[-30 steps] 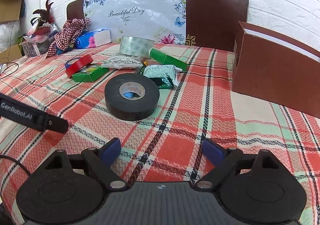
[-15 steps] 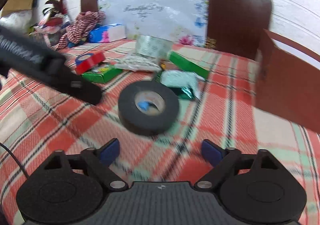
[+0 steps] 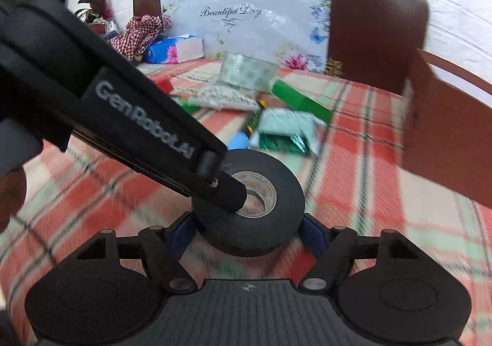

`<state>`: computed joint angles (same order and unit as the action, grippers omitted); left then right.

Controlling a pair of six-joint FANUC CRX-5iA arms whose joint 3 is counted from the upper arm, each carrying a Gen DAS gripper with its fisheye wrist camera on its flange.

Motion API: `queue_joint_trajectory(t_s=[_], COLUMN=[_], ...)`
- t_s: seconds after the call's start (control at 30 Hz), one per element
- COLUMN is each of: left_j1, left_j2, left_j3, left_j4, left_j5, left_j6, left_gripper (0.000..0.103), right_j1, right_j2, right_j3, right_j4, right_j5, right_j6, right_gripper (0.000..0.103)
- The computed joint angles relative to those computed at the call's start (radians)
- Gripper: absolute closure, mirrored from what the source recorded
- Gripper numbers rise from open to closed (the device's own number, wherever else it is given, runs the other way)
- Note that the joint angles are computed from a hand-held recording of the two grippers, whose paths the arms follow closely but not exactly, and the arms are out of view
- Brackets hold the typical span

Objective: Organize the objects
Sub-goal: 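Move the left gripper toward the black tape roll on the cloth, then close the left gripper on the black tape roll and lift it, then carry the black tape roll into the brown box and open the left gripper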

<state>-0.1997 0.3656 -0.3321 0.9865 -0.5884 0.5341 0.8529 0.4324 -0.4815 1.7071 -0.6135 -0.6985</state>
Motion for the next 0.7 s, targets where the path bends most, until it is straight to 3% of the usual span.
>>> queue_joint_trajectory(t_s=[0.07, 0.1, 0.13, 0.17, 0.23, 0.27, 0.33, 0.37, 0.5, 0.7], left_j1=[-0.003, -0.009, -0.015, -0.019, -0.018, -0.021, -0.020, -0.019, -0.037, -0.131], left_j2=[-0.003, -0.006, -0.008, -0.004, 0.001, -0.003, -0.002, 0.001, -0.014, -0.036], left_j3=[-0.012, -0.009, -0.001, 0.003, 0.013, 0.007, 0.004, 0.005, 0.045, 0.113], left_j4=[0.001, -0.036, -0.086, -0.098, -0.107, -0.098, -0.075, -0.066, -0.191, -0.072], left_j5=[-0.024, -0.001, 0.031, 0.049, 0.044, 0.053, 0.045, 0.036, 0.053, 0.093], left_j6=[-0.012, 0.024, 0.075, 0.091, 0.114, 0.103, 0.078, 0.071, 0.154, -0.043], left_gripper=[0.049, 0.032, 0.024, 0.022, 0.028, 0.041, 0.054, 0.064, 0.066, 0.066], right_j1=[0.017, 0.024, 0.023, 0.024, 0.021, 0.017, 0.003, -0.011, -0.003, -0.014], right_j2=[-0.031, -0.037, -0.040, -0.040, -0.037, -0.037, -0.030, -0.024, -0.024, -0.093], right_j3=[-0.047, -0.060, -0.068, -0.068, -0.063, -0.062, -0.053, -0.043, -0.052, -0.128], right_j4=[0.009, 0.013, 0.025, 0.024, 0.018, 0.022, 0.040, 0.056, 0.100, 0.158], right_j5=[-0.015, -0.025, -0.032, -0.034, -0.024, -0.018, 0.004, 0.020, -0.028, -0.257], right_j6=[-0.035, -0.048, -0.060, -0.062, -0.059, -0.060, -0.058, -0.052, -0.092, -0.192], right_gripper=[0.030, 0.030, 0.028, 0.027, 0.024, 0.022, 0.019, 0.026, 0.027, 0.027])
